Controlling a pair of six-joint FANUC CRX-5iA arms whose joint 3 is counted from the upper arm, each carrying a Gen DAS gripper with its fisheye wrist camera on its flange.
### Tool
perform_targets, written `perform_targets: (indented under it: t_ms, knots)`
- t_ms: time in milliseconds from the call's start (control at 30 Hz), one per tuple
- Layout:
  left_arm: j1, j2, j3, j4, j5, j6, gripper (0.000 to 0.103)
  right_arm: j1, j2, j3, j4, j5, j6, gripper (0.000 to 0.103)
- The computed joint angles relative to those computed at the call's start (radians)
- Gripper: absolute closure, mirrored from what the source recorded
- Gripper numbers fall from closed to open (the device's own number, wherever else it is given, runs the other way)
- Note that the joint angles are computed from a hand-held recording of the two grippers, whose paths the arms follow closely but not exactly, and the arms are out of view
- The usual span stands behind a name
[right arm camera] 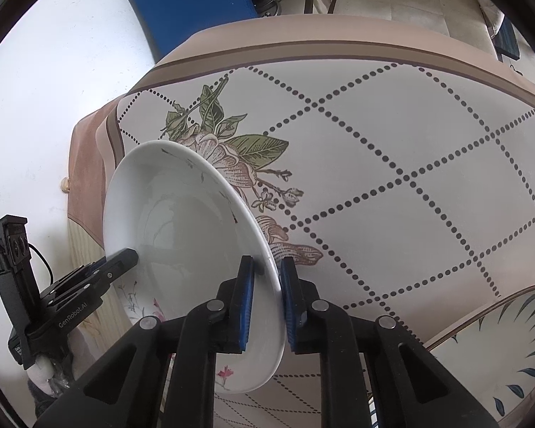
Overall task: Organize plates and bowls
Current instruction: 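Lower the held plate onto the pink-flowered plate with the right gripper, then grasp the stacked plates' rim with the right gripper and lift them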
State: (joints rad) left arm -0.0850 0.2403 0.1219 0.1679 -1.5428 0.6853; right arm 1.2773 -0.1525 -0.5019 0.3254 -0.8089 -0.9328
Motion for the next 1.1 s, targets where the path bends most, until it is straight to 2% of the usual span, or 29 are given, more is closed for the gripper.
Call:
perform_targets:
  t_ms: [167,333,533,800,1100]
  knots:
    - [-0.002,-0.017,-0.017,0.01,0.006,-0.005,0.081,0.027,-0.011,-0.005,0.021,-0.013,-0.034,0.086]
    - [0.007,-0.043,-0.035,0.029,-0.001,-0.026,0.081,0.063,-0.017,-0.024,0.074,-0.01,-0.125,0.086]
    - [0.017,-0.08,-0.051,0.052,-0.014,-0.059,0.081,0.123,-0.039,-0.023,0.116,-0.063,-0.207,0.086]
    - [0.044,-0.163,-0.087,0.086,-0.06,-0.121,0.081,0.269,-0.073,0.009,0.172,-0.202,-0.339,0.086]
    - [0.052,-0.302,-0.18,0.118,-0.143,-0.196,0.081,0.489,-0.044,0.124,0.201,-0.436,-0.537,0.086]
